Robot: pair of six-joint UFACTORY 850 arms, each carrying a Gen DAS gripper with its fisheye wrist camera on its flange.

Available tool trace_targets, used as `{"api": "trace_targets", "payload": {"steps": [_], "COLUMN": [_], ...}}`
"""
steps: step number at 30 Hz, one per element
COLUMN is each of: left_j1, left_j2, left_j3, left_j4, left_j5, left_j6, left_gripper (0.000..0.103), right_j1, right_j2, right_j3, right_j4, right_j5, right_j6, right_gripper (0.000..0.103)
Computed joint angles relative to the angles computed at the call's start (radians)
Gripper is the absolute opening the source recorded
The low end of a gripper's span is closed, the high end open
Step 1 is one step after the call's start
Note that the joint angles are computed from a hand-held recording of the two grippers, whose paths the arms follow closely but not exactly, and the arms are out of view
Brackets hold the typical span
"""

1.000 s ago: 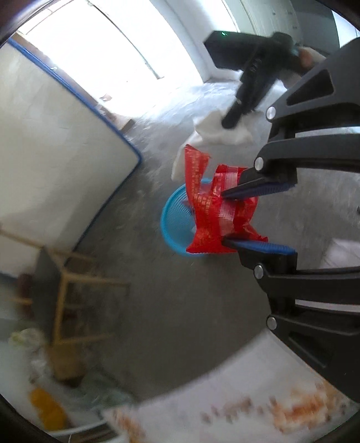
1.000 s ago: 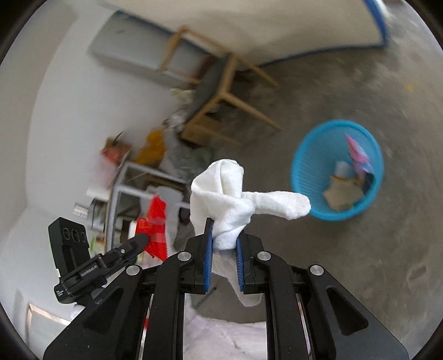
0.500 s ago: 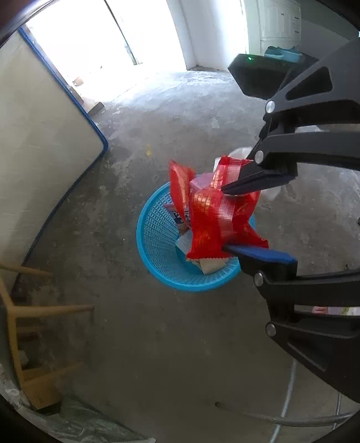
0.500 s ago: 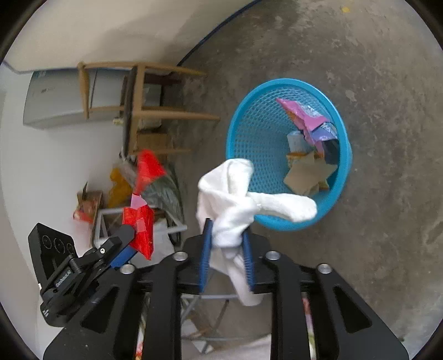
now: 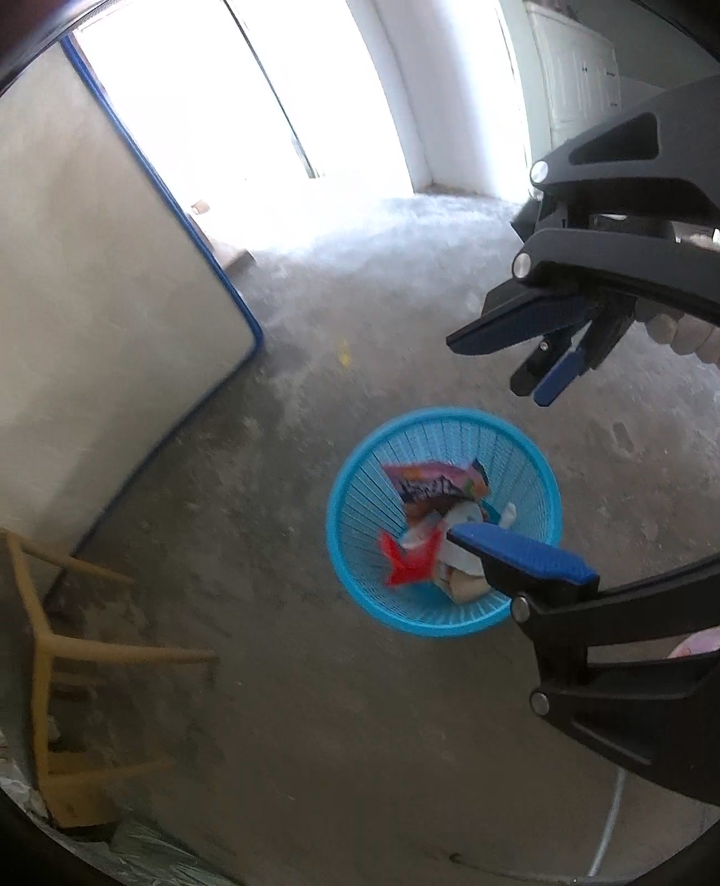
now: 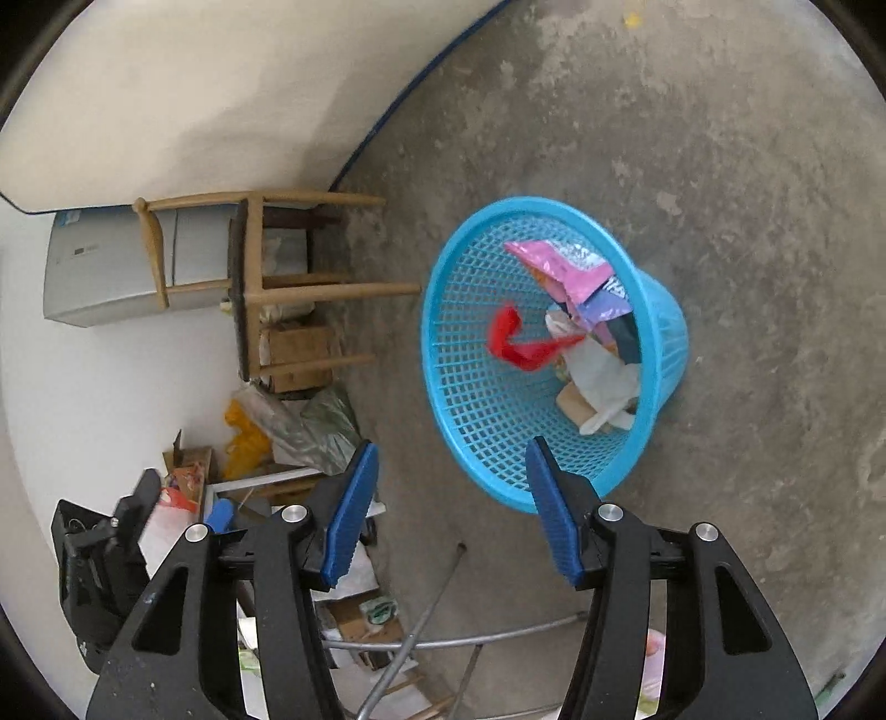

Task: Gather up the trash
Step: 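Return both tools to the table and grasp the clear plastic bag with the right tool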

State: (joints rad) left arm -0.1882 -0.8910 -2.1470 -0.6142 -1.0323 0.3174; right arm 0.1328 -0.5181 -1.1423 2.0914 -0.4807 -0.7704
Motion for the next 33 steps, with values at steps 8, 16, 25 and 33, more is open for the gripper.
{"api": "trace_targets", "payload": {"steps": [8, 16, 25, 33], "left_j1": [0.062, 0.248, 0.516, 0.690], "left_j2": [0.260, 0.593, 0.902, 1.117], "left_j3": [0.279, 0.623, 0.943, 1.183], "left_j4": [-0.187, -0.279, -0.305, -0.375], "left_j5": [0.064, 0.100, 0.295, 0.414], "left_j6": [0.268, 0.482, 0.578, 0.647], "left_gripper": [0.061, 0.062, 0.064, 0.065], "right_j1": [0.017, 0.072, 0.211, 0.388], "right_j2": [0.114, 0.192, 0.123, -0.100], "right_j3": [0.072, 0.009, -0.256, -0.685], "right_j4": [-0.004, -0.259, -0.669, -1.076], "right_j5": [0.012, 0.029, -0.040, -0.169], "right_j6": [-0.085, -0.042, 0.110, 0.274], "right_gripper": [0.054, 0.058, 0.066, 0.080]}}
